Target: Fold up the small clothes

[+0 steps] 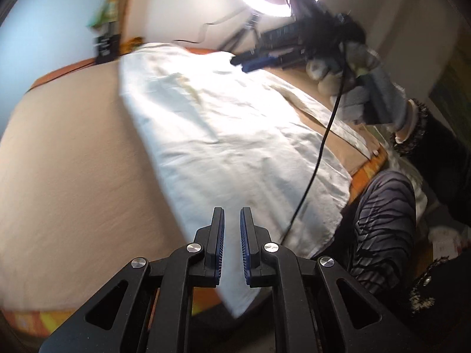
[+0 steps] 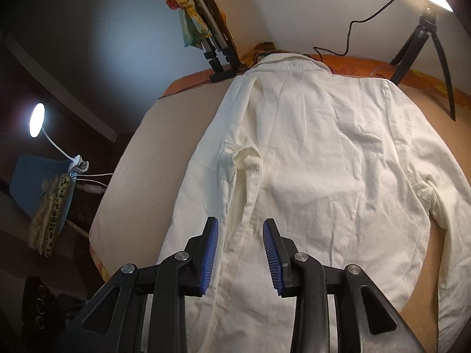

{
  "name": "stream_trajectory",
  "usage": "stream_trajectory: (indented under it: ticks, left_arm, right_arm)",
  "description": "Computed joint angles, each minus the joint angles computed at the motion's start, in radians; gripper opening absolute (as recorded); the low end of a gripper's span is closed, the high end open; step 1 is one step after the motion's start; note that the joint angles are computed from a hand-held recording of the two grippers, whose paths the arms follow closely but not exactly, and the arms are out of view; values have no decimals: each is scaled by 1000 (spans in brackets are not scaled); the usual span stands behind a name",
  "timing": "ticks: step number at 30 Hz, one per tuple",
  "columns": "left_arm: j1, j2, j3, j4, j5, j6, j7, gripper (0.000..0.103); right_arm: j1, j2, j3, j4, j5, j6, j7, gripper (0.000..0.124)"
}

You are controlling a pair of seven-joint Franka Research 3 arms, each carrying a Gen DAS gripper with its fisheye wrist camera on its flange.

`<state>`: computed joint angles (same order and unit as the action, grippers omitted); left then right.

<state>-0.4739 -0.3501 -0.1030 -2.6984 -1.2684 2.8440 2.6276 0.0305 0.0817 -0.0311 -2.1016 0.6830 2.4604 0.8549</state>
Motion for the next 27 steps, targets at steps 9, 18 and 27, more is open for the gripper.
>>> stream_trajectory:
  ticks: [9,18,27]
  left_arm:
    - [7,137,-58,40,124,-23,-47,9]
    - [-65,69,-42,34,203,-13,-135,9]
    - [-88,221,-123,234,124,12,-80,12]
  right_arm:
    - [-31,-248,-68,-217,32,102,-108,35]
    - [-117,-315,-173,-287,4,167,-149,39]
    - [-264,-223,-242,-279,-37,262,-135,43]
